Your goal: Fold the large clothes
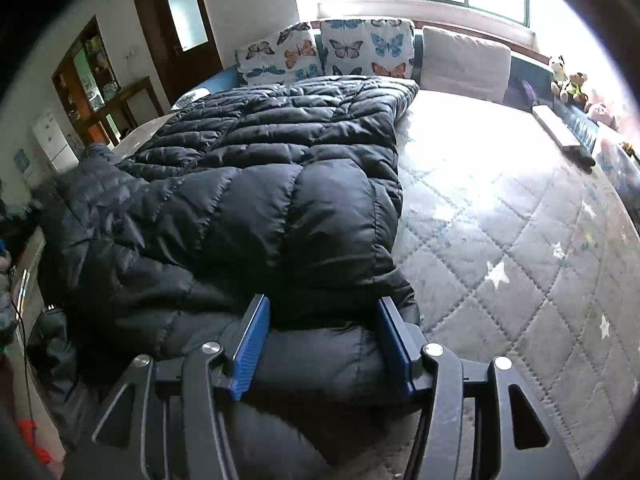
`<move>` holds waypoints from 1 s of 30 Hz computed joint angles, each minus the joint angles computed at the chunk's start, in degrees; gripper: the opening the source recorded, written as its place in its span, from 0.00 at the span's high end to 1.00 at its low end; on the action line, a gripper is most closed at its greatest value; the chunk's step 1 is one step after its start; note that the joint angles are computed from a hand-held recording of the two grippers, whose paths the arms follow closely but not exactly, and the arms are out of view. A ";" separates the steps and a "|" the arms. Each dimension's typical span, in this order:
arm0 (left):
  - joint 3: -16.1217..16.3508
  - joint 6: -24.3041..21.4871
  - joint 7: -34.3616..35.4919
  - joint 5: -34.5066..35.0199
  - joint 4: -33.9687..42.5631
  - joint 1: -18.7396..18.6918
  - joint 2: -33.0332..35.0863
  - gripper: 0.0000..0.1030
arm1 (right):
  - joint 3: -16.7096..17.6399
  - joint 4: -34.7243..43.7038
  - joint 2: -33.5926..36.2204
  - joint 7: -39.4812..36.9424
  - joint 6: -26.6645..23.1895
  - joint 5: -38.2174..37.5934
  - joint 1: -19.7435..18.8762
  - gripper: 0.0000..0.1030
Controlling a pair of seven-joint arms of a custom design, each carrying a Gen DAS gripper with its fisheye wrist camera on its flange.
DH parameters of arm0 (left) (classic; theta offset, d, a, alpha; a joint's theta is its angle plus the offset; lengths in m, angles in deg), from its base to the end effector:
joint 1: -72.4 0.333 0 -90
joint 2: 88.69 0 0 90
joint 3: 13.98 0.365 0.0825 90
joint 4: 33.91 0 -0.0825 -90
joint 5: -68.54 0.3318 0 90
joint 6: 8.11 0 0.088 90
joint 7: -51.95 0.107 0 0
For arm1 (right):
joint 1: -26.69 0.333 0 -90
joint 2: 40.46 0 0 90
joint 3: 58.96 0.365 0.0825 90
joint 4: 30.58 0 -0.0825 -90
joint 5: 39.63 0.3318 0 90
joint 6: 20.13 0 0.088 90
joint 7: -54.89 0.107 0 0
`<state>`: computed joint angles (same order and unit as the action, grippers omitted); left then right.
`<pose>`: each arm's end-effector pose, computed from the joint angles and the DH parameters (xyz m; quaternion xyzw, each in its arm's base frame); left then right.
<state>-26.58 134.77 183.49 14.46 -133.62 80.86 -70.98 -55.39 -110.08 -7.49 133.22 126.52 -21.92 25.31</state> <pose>0.6450 -0.0232 0.5190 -0.6027 0.6772 -0.4220 0.0049 0.7385 0.0106 0.5044 -0.6750 0.6654 -0.1350 0.2889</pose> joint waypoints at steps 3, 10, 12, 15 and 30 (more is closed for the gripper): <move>0.55 -0.69 -2.57 3.12 0.05 -0.29 1.89 0.86 | -1.20 2.58 -0.09 1.24 -0.84 -2.22 1.13 0.42; -0.16 -6.34 -2.51 2.86 2.99 1.76 2.93 0.85 | -0.12 11.09 4.05 0.38 -1.28 -2.80 1.22 0.42; 0.00 -8.21 -2.43 3.27 3.94 2.32 3.11 0.84 | -0.98 16.75 8.08 1.85 -6.51 -4.41 1.97 0.42; 0.51 -10.83 -1.87 4.47 4.61 3.02 2.74 0.83 | -1.05 16.38 9.71 1.85 -5.79 -5.17 2.50 0.40; 3.34 -8.65 -2.36 5.05 3.01 4.72 -1.74 0.79 | -2.44 14.59 8.49 3.74 -5.61 -8.87 3.68 0.40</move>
<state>-23.24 126.12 181.14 19.51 -130.61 85.58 -72.73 -57.83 -95.49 1.00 136.97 120.91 -30.79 29.00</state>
